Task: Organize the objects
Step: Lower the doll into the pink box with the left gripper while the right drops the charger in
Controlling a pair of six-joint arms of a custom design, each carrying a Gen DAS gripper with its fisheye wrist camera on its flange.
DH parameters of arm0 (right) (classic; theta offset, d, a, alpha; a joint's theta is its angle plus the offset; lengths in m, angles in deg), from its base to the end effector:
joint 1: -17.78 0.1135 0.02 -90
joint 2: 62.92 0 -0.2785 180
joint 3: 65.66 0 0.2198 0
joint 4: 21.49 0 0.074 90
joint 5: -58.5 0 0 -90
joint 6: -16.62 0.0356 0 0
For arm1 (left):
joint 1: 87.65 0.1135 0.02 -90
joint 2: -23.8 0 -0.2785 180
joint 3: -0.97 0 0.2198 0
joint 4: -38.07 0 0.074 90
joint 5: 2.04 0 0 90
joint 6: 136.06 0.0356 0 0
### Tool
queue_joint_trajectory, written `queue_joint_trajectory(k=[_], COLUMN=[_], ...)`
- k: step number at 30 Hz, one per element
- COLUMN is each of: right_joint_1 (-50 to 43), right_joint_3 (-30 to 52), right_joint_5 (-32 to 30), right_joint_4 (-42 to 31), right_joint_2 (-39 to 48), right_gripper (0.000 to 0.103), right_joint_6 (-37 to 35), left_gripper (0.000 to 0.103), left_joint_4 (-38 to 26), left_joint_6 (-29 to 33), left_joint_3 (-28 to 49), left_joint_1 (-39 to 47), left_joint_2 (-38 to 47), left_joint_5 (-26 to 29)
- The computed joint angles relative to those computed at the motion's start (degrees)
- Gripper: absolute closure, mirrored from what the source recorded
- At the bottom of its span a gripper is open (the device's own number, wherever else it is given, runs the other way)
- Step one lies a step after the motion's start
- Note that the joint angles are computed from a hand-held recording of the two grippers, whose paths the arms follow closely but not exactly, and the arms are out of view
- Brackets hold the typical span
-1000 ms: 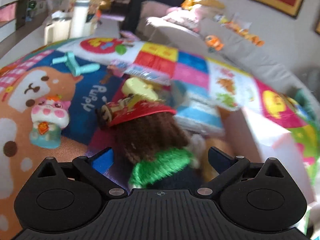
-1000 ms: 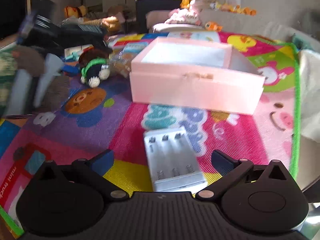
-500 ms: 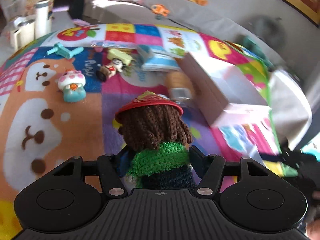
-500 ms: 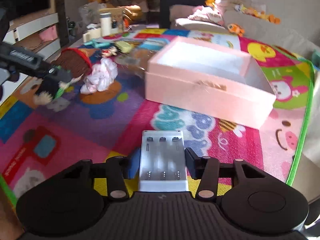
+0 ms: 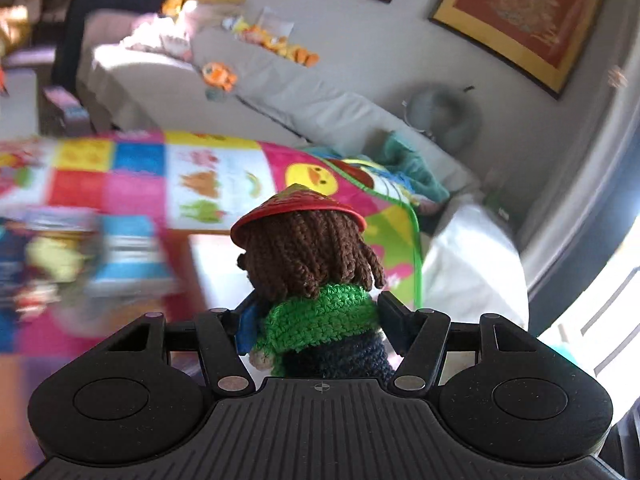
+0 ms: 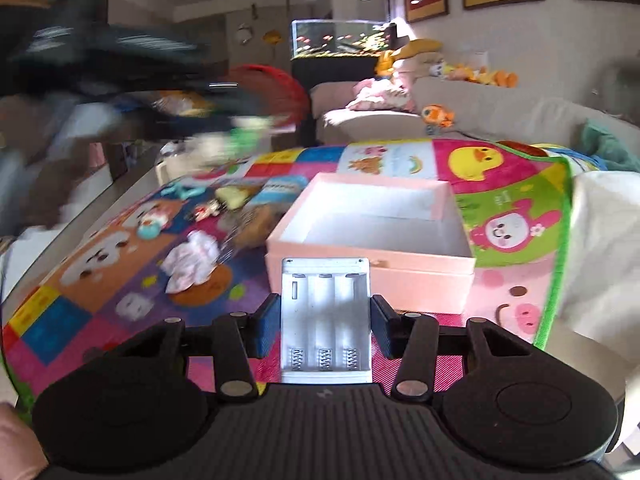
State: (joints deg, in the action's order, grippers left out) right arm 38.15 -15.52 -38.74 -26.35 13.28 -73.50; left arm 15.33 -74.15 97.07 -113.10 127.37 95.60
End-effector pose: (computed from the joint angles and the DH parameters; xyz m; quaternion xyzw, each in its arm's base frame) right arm 0.2279 0.0894 0.2312 -0.1851 0.8489 0.1406 0.4747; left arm 0.3571 -0.1752 0.3007 0.0133 0.8655 -0.2756 0.4180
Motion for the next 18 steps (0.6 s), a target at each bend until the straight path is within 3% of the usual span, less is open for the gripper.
queue_joint_trajectory(k=[2, 5, 6, 7, 10, 13, 18], right_joint_1=[-1.08, -2.98, -3.66, -4.37, -5.97, -6.0, -6.11], right_joint_3=[0.34, 0.37, 0.1, -0.2, -0.19, 1.73, 4.92], right_joint_5=[-0.76, -1.18, -1.13, -1.13, -1.13, -0.63, -2.75], right_joint_4=[0.61, 0.78, 0.94, 1.21, 2.41, 2.61, 1.91], right_joint_2=[1.21, 2.18, 2.23, 2.33, 4.14, 6.87, 7.79], right_gripper=[0.056, 0.056, 0.056, 0.056, 0.056, 0.056, 0.056], right_joint_6=[0.64, 0.57, 0.31, 0.05, -0.1, 1.06, 2.42], left_gripper=[0.037, 0.037, 0.039, 0.05, 0.061, 0.069, 0.068], left_joint_4=[-2.84, -12.45, -13.25, -13.25, -17.99, -15.79, 4.88], left_joint_6=[-4.33, -8.51, -8.02, -5.09, -0.89, 1.02, -0.58], left_joint_3=[10.7, 24.63, 25.35, 25.12, 26.17, 20.24, -8.29], left_joint_1=[-0.5, -1.59, -2.62, -4.27, -5.76, -6.56, -5.18], left_joint_2=[10.9, 23.33, 24.63, 24.73, 24.97, 21.58, 4.18], left_joint_5=[-1.2, -5.95, -9.82, -15.14, -17.61, -18.32, -12.23])
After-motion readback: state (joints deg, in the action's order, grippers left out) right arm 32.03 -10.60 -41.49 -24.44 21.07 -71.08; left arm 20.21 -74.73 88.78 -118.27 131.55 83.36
